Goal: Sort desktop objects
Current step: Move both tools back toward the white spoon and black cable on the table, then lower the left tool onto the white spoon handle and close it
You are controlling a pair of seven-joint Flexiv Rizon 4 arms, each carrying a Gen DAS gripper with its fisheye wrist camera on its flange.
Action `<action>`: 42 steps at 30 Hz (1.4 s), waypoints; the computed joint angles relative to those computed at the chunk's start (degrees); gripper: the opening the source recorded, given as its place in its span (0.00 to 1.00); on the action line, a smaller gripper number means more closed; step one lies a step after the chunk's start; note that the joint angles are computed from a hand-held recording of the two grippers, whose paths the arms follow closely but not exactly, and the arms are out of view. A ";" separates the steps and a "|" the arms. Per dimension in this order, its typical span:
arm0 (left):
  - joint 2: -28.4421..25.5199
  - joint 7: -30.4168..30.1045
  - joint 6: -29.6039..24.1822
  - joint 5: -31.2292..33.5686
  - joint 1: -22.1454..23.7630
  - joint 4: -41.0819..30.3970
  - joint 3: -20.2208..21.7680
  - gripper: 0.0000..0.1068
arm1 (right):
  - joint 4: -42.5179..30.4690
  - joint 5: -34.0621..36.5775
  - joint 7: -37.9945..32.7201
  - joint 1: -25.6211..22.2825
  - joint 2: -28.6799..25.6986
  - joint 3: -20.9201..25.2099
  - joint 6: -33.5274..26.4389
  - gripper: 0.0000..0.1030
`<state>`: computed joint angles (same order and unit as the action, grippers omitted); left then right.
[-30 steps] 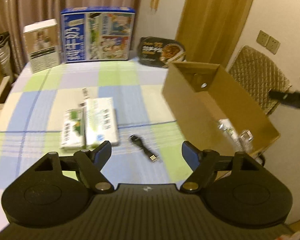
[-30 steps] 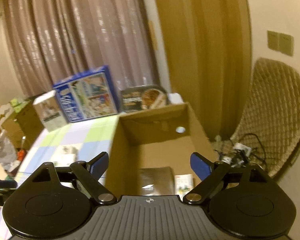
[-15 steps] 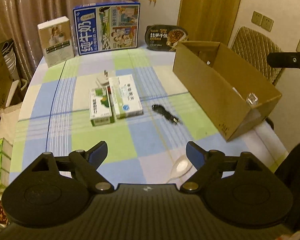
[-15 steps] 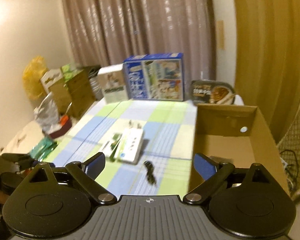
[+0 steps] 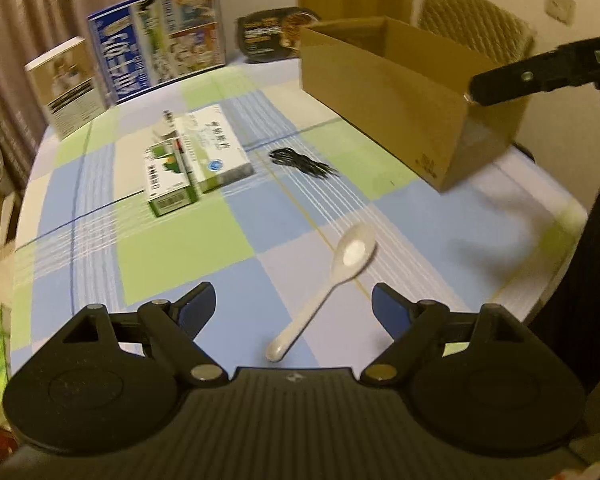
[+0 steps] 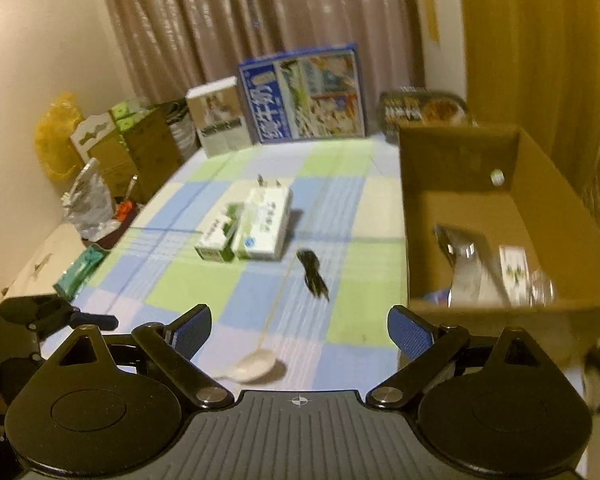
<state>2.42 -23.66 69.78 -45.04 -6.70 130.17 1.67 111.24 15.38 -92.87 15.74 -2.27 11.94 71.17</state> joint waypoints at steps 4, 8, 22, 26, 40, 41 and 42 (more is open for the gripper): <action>-1.42 5.84 -1.30 -3.04 -0.53 0.16 -0.55 0.77 | 3.26 -2.72 5.16 0.42 -0.44 0.06 1.37 0.90; -3.40 7.10 -2.23 -2.57 -0.26 -0.46 -1.43 0.77 | 5.12 -6.51 11.26 0.57 -0.99 -0.24 -0.94 0.90; -9.30 3.88 -5.38 0.66 2.10 -3.45 -3.80 0.73 | 5.24 -10.30 12.68 -0.09 -3.76 -0.03 -6.41 0.90; -10.58 5.14 -4.47 -0.91 2.25 -4.23 -4.91 0.73 | 5.15 -10.77 13.07 -0.02 -4.17 -0.03 -6.64 0.90; -14.04 7.05 -4.69 -4.04 2.42 -7.29 -7.43 0.57 | 4.70 -11.73 14.09 -0.03 -5.31 -0.07 -5.64 0.90; -14.35 7.60 -4.54 -4.49 2.40 -7.57 -7.70 0.56 | 4.76 -12.44 14.41 0.05 -5.46 -0.22 -5.40 0.90; -14.71 8.38 -4.60 -4.97 2.44 -7.94 -7.99 0.55 | 4.77 -13.01 14.86 0.11 -5.63 -0.35 -5.25 0.90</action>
